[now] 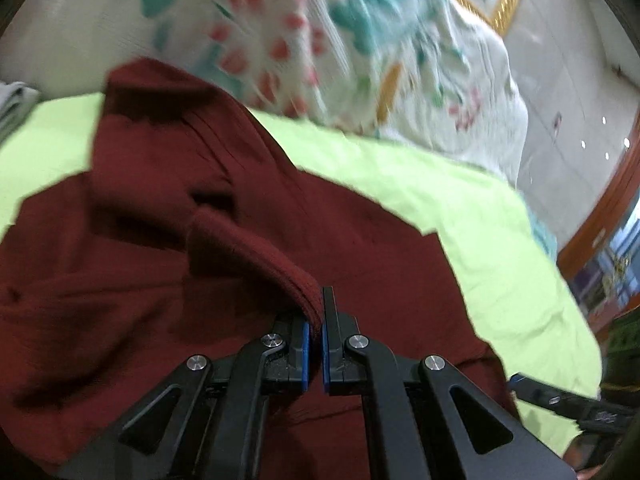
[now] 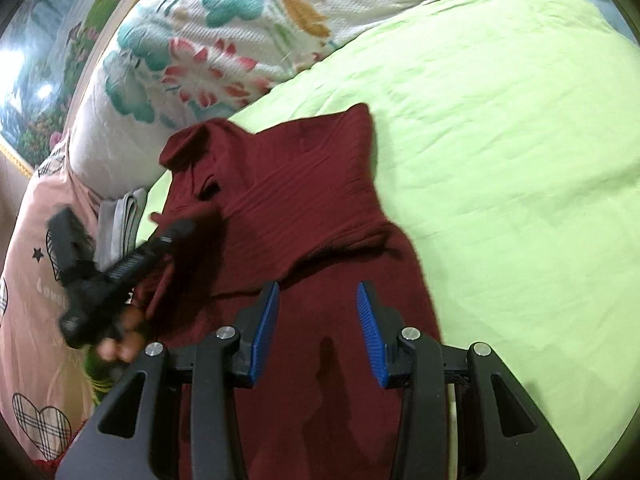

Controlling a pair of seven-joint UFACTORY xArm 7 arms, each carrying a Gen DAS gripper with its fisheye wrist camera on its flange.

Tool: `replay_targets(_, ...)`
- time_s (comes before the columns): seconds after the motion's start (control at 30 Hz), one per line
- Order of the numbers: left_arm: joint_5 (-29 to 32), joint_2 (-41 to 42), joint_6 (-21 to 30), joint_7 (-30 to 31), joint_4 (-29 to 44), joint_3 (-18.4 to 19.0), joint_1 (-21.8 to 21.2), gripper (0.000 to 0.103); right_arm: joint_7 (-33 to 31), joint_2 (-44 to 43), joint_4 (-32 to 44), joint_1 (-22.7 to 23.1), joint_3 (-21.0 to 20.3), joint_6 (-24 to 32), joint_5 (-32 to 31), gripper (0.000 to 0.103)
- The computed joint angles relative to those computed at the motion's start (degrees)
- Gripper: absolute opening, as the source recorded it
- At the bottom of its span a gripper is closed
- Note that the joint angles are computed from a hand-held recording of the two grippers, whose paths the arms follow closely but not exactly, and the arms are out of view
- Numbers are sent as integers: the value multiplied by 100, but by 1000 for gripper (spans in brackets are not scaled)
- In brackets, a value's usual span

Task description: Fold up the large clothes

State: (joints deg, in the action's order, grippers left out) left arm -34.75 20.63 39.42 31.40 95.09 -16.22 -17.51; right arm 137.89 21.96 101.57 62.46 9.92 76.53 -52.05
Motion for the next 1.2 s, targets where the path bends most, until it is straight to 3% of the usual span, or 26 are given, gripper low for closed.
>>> replay_targets(0.17, 739, 403, 299, -284, 307, 60, -377, 7, 86, -72, -124, -59, 12, -62, -53, 42)
replay_targets(0.33, 697, 54, 660, 61, -128, -15, -193, 55, -236, 100, 128, -158, -61, -308, -128, 42)
replay_targets(0.43, 237, -618, 719, 714, -903, 17, 106, 56, -528, 256, 322, -242, -159, -552, -104, 42)
replay_targets(0.6, -283, -1540, 947, 1262, -1828, 556, 483, 56, -1062, 480, 528, -436, -332, -1015, 154, 42)
replay_targets(0.8, -176, -1613, 489, 494, -2029, 1192, 967, 56, -1316, 544, 483, -682, -496, -1111, 594, 42)
replay_targets(0.9, -36, -1348, 567, 153, -1790, 1239, 1170, 52, -1474, 633, 446, -921, -514, -1444, 891, 42)
replay_targets(1.0, -88, -1270, 587, 268, -1730, 1176, 1305, 51, -1760, 927, 773, -1017, -593, -1609, 1089, 42)
replay_targets(1.03, -44, -1259, 546, 258, -1728, 1154, 1308, 51, -1878, 1005, 891, -1014, -637, -1611, 1130, 36)
replay_targets(1.07, 39, -1221, 484, 220, -1703, 1133, 1293, 51, -1961, 1058, 964, -1014, -694, -1708, 1127, 4)
replay_targets(1.2, 436, -1046, 250, -3, -1536, 1061, 1203, 49, -1936, 1002, 1280, -728, -1045, -1393, 782, 5)
